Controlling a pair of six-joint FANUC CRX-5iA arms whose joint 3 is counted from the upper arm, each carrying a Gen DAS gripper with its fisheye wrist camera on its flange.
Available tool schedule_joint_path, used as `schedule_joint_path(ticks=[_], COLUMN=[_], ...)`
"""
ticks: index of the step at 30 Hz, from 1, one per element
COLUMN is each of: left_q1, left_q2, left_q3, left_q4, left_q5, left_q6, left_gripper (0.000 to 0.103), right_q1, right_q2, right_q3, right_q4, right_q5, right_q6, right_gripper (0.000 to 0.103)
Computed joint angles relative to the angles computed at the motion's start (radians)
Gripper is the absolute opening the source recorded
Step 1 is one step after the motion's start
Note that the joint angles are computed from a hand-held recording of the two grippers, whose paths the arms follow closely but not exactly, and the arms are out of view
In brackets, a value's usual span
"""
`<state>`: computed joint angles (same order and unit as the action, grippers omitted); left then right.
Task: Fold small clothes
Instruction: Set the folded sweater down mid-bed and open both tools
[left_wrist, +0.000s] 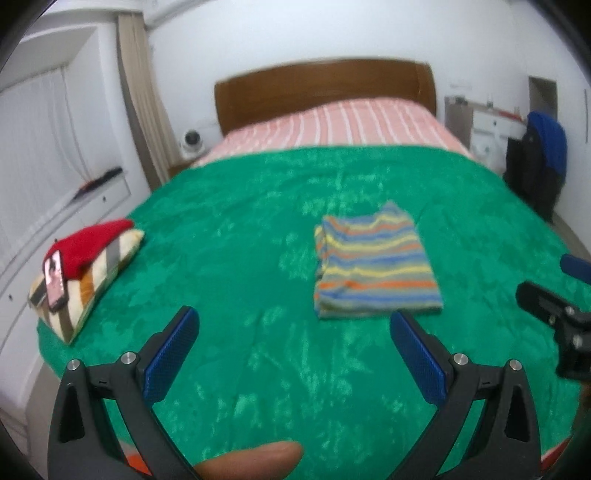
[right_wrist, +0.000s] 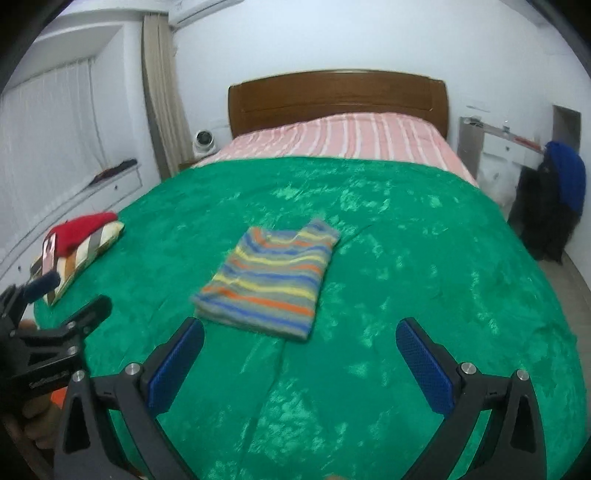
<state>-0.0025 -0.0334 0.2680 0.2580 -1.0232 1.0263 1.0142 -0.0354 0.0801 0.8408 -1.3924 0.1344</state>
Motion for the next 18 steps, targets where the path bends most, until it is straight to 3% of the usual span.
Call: schedule_joint_path(ticks=[3,6,11,18], left_q1=[0.006,0.016,0.031,0.010], left_q2=[0.032,0.033,0.027,0.007], left_q3=[0.054,0.052,0.033,0.017], left_q4=[-0.005,0.014,0.054,0.028], left_q5=[-0.074,-0.080,-0.067,-0.035], left_q6=[0.030,0.039,0.029,0.038], left_gripper=[0.103,0.103,0.103,0.103], right_q1=[0.008,0.015,0.020,0.026], right_q2=[0.050,0.079,0.096,0.075], right_q3=[0.074,0.116,0.126,0.097], right_q4=[-0.027,-0.023,-0.014,-0.028], right_q5=[-0.060,-0.099,-0.150,-0.140], right_q6=[0.050,0.067,0.059,0.030], right_gripper=[0.102,0.102,0.102,0.102])
